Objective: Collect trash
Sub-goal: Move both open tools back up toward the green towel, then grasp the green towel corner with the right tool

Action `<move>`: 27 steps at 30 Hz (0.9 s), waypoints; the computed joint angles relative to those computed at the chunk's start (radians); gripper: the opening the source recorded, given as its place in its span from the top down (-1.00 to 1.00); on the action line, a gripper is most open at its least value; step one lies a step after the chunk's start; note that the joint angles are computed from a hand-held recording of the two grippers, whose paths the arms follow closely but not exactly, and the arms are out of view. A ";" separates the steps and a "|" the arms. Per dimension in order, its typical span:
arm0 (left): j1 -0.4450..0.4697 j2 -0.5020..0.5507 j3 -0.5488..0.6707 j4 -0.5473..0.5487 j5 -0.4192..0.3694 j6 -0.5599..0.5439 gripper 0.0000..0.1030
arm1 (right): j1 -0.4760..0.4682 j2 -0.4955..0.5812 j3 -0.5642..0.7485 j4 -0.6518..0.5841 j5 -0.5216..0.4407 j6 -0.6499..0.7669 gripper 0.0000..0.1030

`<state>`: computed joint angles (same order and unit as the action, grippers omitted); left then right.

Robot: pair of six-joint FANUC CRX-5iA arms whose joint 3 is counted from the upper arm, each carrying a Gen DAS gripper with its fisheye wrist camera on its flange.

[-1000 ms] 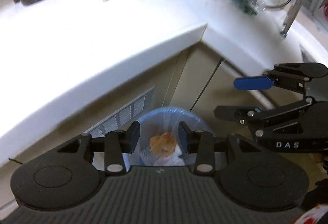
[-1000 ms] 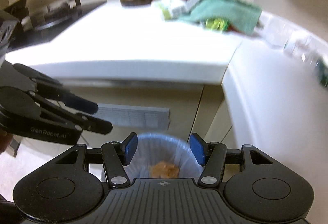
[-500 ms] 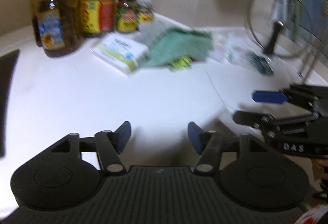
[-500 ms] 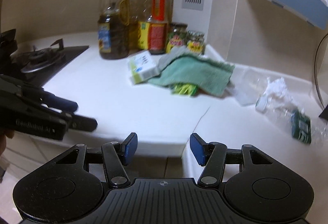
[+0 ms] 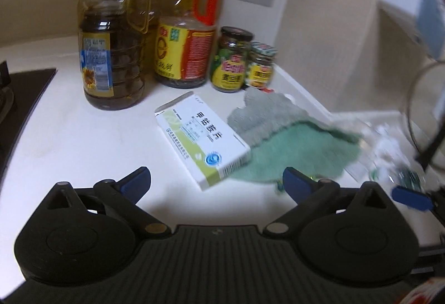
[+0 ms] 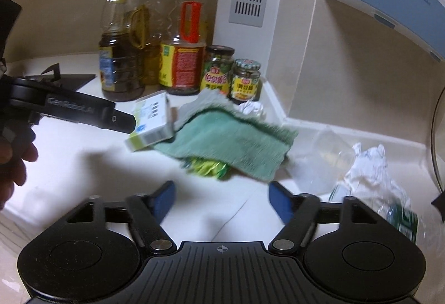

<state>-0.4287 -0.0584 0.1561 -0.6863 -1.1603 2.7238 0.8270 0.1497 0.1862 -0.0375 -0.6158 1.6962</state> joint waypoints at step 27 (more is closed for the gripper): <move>0.104 0.053 0.033 0.103 -0.050 -0.150 -0.46 | -0.118 0.337 0.499 -0.255 -0.211 0.210 0.01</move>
